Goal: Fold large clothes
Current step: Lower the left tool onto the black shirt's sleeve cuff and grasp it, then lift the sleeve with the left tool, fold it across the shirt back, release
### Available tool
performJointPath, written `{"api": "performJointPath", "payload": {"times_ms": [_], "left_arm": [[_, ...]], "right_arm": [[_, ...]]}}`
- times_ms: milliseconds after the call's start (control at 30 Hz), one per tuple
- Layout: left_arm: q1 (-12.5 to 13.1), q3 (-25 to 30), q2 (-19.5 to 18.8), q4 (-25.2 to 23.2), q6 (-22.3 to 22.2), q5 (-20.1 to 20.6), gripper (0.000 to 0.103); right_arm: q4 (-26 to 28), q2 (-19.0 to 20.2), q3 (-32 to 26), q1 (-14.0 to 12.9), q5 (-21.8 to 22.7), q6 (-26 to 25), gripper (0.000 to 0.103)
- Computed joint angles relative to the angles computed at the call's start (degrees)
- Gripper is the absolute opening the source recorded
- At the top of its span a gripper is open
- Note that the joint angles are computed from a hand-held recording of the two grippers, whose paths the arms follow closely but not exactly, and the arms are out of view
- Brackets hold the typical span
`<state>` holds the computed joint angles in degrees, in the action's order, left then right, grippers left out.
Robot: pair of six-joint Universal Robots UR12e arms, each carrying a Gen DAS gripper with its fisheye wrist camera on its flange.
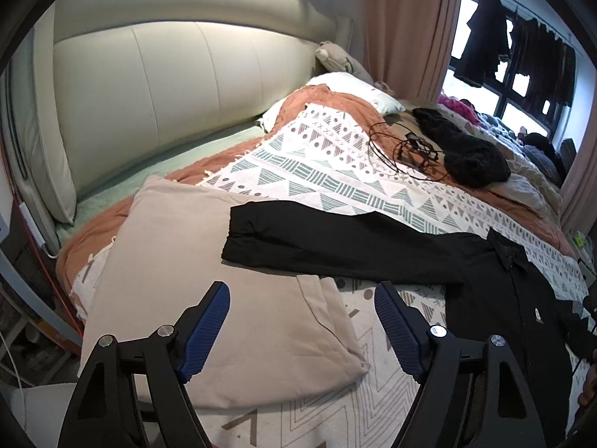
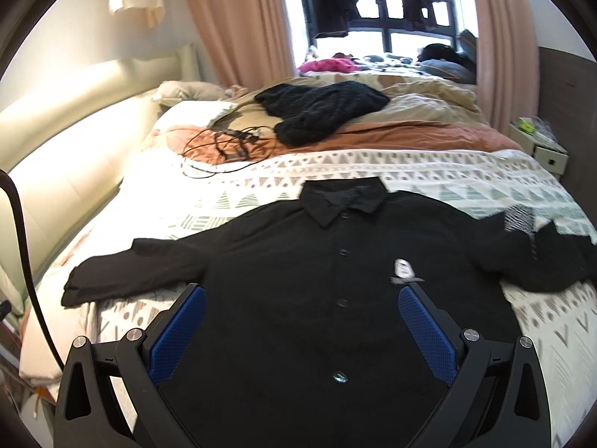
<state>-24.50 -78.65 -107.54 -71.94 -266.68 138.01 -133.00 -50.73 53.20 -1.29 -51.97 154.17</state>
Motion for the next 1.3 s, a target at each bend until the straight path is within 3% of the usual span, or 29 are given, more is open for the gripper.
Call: {"api": "performJointPath", "payload": {"times_ms": [333, 600, 767, 900, 967, 1000, 1100, 1133, 1233, 1300], "left_arm": [[6.0, -6.3, 3.5, 4.0, -2.4, -6.5, 0.063], [11.1, -10.5, 4.0, 7.6, -2.8, -14.3, 0.062], [13.8, -11.9, 3.5, 6.5, -3.1, -19.6, 0.062], [14.7, -13.1, 3.0, 8.4, -2.2, -20.5, 0.062], [14.7, -12.8, 2.6, 7.8, -2.7, -19.3, 0.06], [14.7, -12.3, 2.4, 6.9, -3.3, -18.7, 0.047], [14.7, -10.6, 1.8, 4.3, -2.4, -18.8, 0.031], [14.7, -10.4, 1.7, 4.4, -1.8, -18.7, 0.022], [14.2, -9.8, 2.1, 5.0, -0.4, -17.5, 0.01], [13.6, -8.9, 2.4, 4.3, 0.0, -15.9, 0.008]], "right_arm": [[3.5, 4.6, -6.4, 2.9, 1.9, -1.0, 0.103], [8.1, 8.3, -11.7, 5.1, -1.4, -4.8, 0.094], [12.9, 11.0, -16.2, 5.6, -1.5, -5.5, 0.089], [14.6, 12.3, -17.9, 6.1, -2.2, -6.6, 0.088], [16.3, 13.1, -19.0, 6.3, -1.9, -6.9, 0.079], [16.9, 13.2, -19.2, 6.4, -1.8, -7.0, 0.076], [19.0, 14.1, -20.5, 6.8, -1.0, -5.0, 0.058], [21.4, 14.6, -21.6, 6.9, 0.1, -4.8, 0.051], [28.5, 16.5, -25.2, 7.5, 2.3, -5.0, 0.035], [33.1, 18.0, -27.9, 8.1, 3.6, -4.9, 0.029]]}}
